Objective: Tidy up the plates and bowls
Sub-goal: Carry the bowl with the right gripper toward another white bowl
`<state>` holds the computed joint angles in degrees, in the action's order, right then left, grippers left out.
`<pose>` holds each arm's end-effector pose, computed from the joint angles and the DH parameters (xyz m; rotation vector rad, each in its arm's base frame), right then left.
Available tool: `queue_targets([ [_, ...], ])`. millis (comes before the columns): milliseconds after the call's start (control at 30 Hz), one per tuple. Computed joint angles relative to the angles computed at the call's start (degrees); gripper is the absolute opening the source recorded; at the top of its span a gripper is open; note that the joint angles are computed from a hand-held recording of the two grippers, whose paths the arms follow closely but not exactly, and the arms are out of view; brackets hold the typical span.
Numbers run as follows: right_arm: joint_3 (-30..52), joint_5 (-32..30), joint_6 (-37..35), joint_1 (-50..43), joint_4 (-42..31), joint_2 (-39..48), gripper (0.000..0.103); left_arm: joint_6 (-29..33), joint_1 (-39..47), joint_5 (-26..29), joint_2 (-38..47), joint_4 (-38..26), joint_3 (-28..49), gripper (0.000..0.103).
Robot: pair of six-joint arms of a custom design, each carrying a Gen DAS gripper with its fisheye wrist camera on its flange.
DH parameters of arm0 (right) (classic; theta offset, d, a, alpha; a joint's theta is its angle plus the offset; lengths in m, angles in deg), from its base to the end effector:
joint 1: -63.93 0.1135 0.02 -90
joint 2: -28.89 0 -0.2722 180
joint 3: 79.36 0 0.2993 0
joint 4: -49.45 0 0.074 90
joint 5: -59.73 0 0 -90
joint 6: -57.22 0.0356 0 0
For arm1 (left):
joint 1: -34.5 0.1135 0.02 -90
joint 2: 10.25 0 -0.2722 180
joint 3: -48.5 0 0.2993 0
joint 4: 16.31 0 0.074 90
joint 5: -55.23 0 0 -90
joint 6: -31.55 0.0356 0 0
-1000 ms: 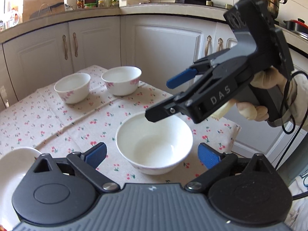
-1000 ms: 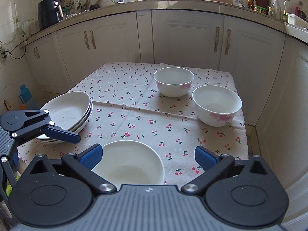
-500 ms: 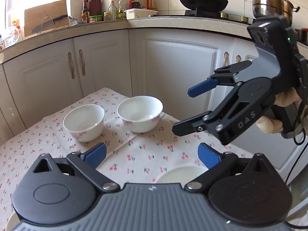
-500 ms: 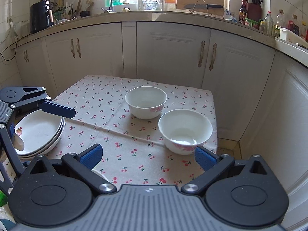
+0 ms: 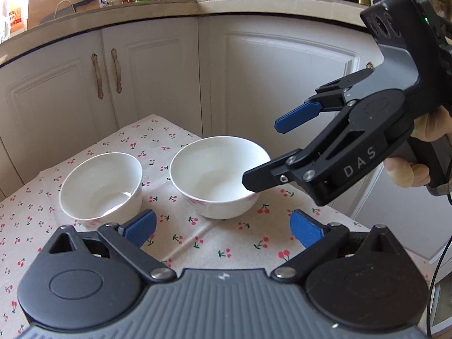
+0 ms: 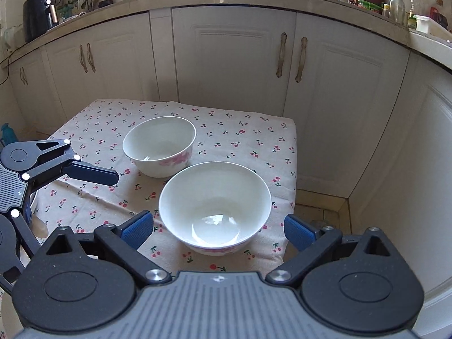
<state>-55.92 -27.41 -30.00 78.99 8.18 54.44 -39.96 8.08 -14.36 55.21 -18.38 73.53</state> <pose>0.1483 0.0381 0.1446 -0.2242 2.3180 0.0981 0.1861 -0.1063 0.0945 1.0449 2.0522 -0.4821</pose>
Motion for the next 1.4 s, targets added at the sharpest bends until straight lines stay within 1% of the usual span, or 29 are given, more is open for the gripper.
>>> queue_targets([
  [133,0.8,-5.0,-4.0,-5.9,7.8,9.7,0.100,-1.7,-1.2,-0.4,8.8,4.2,3.4,0.099],
  [233,2.0,-8.9,-6.0,-9.6,11.4,15.3,0.099,-2.1,-1.9,-0.2,13.1,5.7,5.2,0.098],
  [300,3.3,-10.4,-6.8,-10.9,13.7,19.8,0.098,-2.2,-2.3,-0.1,15.1,6.7,5.9,0.098],
  [433,4.9,-13.7,-7.4,-12.8,17.3,25.9,0.091,-2.7,-3.4,-1.4,18.3,9.4,6.7,0.098],
  [567,6.0,-15.1,-7.7,-13.3,19.4,30.0,0.083,-2.7,-3.8,-1.8,20.2,9.6,7.8,0.092],
  [700,6.5,-16.8,-8.0,-13.8,20.3,32.0,0.078,-3.2,-3.9,-1.8,21.0,9.9,8.6,0.091],
  [733,6.4,-17.1,-8.0,-13.8,20.2,32.0,0.076,-3.2,-4.0,-1.7,21.1,10.0,8.6,0.088],
  [767,6.3,-17.1,-8.1,-13.8,20.3,32.0,0.076,-3.3,-4.1,-1.7,21.2,10.2,8.7,0.086],
  [967,6.3,-18.7,-8.3,-14.8,21.0,32.7,0.076,-3.7,-4.2,-1.7,21.0,10.9,8.3,0.085],
  [1100,6.4,-18.5,-8.5,-14.6,21.4,33.1,0.076,-4.0,-4.1,-1.6,21.0,11.0,8.2,0.085],
  [1400,6.3,-17.4,-7.8,-13.6,18.3,30.0,0.076,-3.0,-4.0,-1.7,18.4,8.7,7.9,0.084],
])
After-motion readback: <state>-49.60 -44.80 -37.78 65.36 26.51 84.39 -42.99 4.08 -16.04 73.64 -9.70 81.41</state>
